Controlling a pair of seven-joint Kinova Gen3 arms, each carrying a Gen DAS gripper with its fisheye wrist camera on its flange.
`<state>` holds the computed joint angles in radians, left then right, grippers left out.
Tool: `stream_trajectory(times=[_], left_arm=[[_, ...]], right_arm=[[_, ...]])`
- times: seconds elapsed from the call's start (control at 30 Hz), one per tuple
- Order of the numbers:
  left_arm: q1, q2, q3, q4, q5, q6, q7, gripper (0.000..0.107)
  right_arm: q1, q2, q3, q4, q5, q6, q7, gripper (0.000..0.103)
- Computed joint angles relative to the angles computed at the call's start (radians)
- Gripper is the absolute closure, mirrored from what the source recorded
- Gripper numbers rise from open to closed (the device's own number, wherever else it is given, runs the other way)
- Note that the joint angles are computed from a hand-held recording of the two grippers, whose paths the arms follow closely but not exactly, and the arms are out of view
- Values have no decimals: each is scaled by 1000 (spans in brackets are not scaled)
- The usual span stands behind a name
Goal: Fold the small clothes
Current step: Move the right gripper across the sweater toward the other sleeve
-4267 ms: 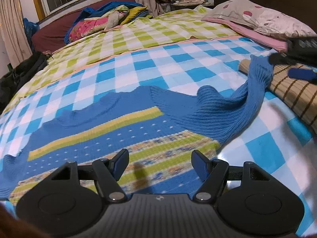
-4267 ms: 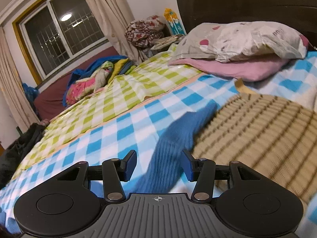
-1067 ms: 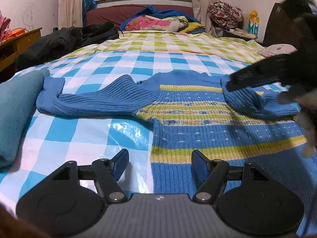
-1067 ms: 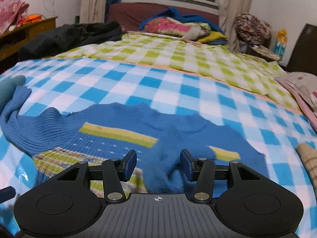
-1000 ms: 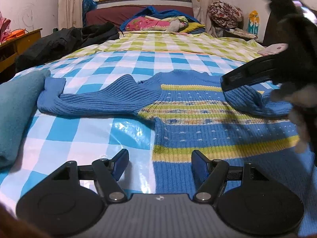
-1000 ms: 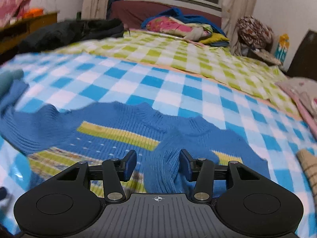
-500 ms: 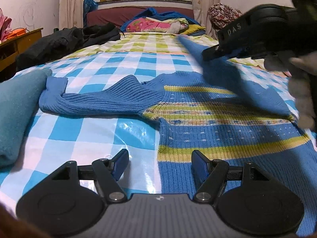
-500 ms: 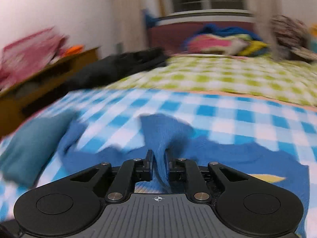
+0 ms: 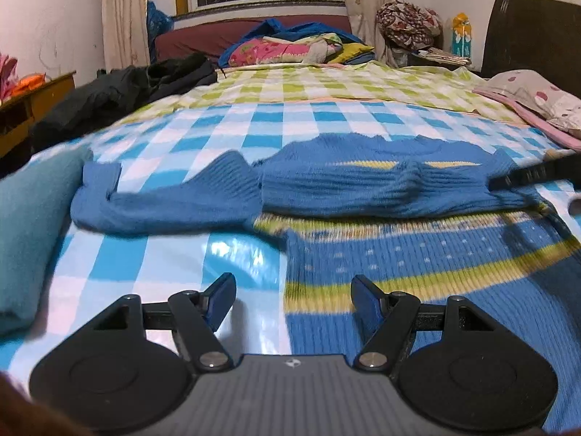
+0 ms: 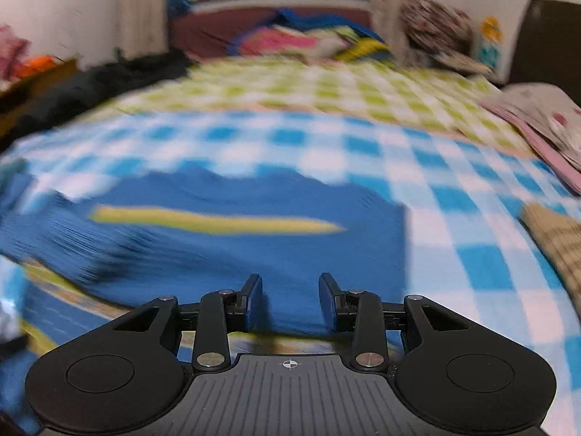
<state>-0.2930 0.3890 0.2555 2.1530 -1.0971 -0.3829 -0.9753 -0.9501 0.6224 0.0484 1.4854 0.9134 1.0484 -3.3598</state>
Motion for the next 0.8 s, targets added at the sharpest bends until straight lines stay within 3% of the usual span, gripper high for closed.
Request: stream_trajectory(times=[0.07, 0.17, 0.27, 0.33, 0.43, 0.53, 0.63, 0.8], left_arm=[[49, 0, -20, -13, 64, 15, -51, 33], [90, 10, -12, -42, 139, 51, -109, 32], [91, 36, 40, -91, 176, 108, -123, 32], [119, 62, 51, -132, 219, 153, -151, 32], [218, 88, -15, -181, 322, 209, -219, 31], [312, 85, -126, -184, 434, 191, -293, 26], [390, 85, -228, -189, 544, 193, -345, 26], [277, 62, -152, -149, 571, 186, -380, 26]], right_arm=[[-6, 4, 28, 8, -37, 22, 10, 75], [-19, -24, 64, 77, -30, -13, -69, 75], [12, -14, 27, 79, -21, 46, -65, 73], [43, -41, -3, 115, -17, 34, -108, 70], [40, -64, -12, 129, -2, 40, -139, 70], [8, -83, -24, 141, 68, 48, -170, 70], [-15, -91, -18, 139, 151, -31, -154, 70], [96, -65, -107, 71, 254, -230, -31, 66]])
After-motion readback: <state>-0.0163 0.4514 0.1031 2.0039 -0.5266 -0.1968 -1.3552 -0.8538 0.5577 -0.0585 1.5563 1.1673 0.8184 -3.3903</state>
